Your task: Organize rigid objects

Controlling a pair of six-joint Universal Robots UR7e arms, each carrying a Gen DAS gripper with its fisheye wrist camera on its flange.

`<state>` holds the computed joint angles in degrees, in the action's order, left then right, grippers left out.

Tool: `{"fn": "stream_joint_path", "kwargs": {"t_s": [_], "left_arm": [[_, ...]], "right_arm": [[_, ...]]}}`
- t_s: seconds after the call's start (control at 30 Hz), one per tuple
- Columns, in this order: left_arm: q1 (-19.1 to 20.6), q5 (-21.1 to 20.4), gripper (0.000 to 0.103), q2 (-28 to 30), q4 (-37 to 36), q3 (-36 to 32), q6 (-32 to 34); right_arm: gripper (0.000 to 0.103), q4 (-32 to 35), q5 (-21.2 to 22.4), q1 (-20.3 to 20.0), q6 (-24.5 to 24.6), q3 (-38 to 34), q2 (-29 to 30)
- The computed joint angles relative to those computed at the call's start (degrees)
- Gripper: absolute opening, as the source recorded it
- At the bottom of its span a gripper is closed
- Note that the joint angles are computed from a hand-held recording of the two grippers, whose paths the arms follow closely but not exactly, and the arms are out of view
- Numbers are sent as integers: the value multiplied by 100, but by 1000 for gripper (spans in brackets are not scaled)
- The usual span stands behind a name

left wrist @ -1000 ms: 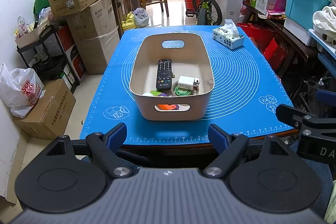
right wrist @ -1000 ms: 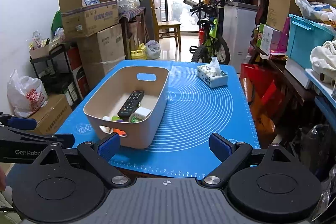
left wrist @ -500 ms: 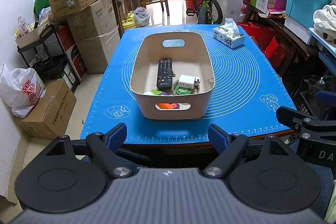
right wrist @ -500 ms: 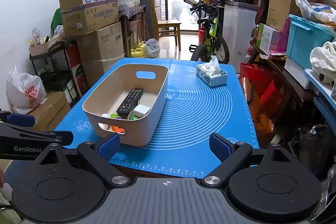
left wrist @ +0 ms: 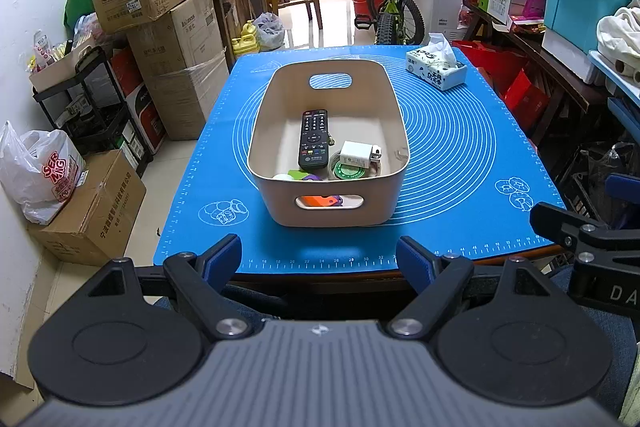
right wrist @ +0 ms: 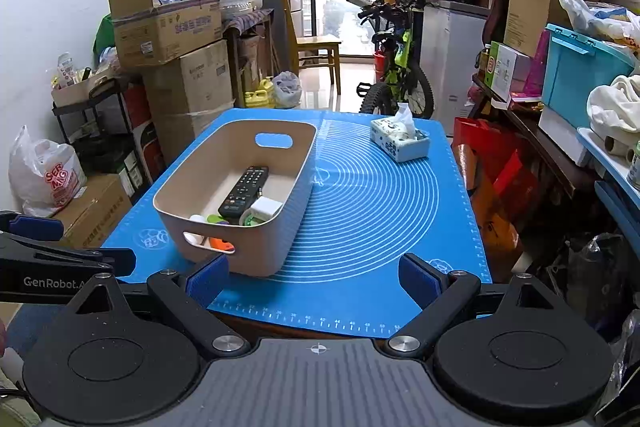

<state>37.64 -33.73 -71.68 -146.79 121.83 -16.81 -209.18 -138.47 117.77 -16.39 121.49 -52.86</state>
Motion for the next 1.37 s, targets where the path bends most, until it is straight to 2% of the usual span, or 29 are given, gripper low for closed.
{"fn": "stream_joint_path", "kwargs": {"t_s": [1.37], "left_arm": [[-7, 4, 84, 3, 65, -14, -34]], "right_arm": [[93, -119, 2, -85, 118, 202, 24]]}}
